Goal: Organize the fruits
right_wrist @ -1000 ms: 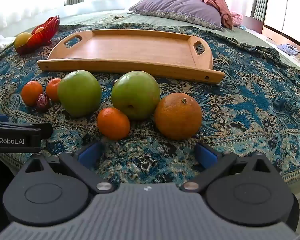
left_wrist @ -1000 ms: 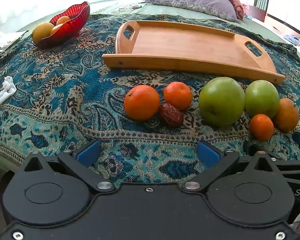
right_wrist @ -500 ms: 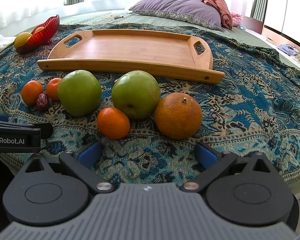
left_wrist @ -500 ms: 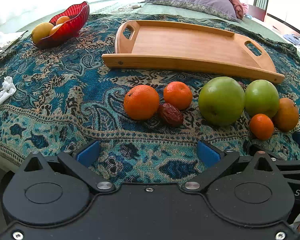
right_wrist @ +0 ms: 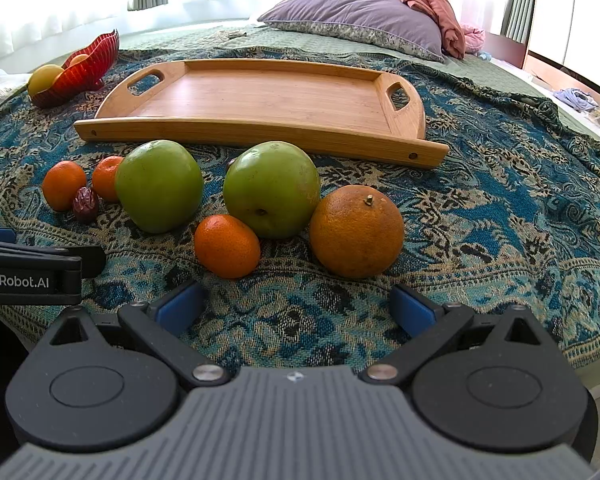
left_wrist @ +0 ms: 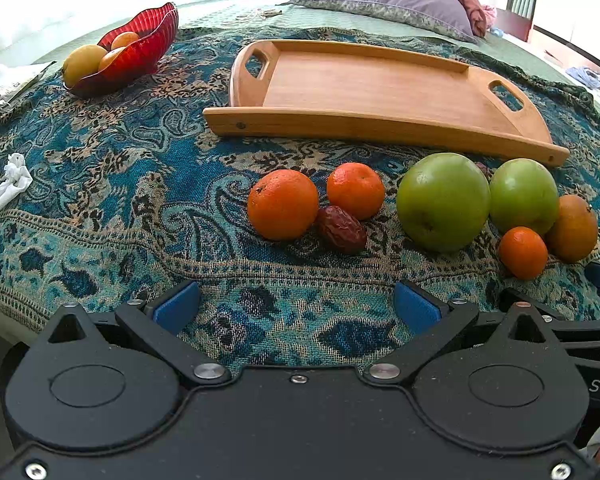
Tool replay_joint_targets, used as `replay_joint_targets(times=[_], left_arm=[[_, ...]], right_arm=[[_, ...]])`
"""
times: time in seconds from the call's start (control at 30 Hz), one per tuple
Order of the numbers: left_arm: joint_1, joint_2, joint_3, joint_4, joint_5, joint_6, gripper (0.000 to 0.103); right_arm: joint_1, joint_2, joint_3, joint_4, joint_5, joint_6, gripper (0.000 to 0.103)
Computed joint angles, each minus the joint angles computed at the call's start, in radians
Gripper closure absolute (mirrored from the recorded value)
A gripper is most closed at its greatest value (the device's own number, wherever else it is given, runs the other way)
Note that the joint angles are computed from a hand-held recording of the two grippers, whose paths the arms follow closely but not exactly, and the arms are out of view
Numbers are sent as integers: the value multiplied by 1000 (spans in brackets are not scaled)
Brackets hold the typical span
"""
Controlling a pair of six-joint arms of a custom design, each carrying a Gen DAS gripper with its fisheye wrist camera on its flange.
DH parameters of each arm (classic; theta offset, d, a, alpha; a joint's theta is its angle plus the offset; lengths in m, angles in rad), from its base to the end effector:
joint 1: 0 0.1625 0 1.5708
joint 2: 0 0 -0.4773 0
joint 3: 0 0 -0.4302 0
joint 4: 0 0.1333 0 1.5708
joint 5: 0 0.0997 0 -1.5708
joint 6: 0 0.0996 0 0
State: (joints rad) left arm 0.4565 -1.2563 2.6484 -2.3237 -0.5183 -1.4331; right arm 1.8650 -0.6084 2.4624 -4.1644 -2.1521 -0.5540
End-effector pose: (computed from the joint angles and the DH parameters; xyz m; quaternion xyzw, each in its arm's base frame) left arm -0.1497 -0.3184 0.0940 0.0255 0.8356 -0.3764 0.3994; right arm 0.1916 -0.3612 0.0279 0.2732 -0.8568 0.3087 0.3098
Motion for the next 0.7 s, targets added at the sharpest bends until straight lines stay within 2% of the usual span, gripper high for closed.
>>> replay_joint_targets(times=[0.7], left_arm=[[1, -1, 0, 0, -1, 1, 0]], right_arm=[[7, 1, -2, -2, -7, 0, 0]])
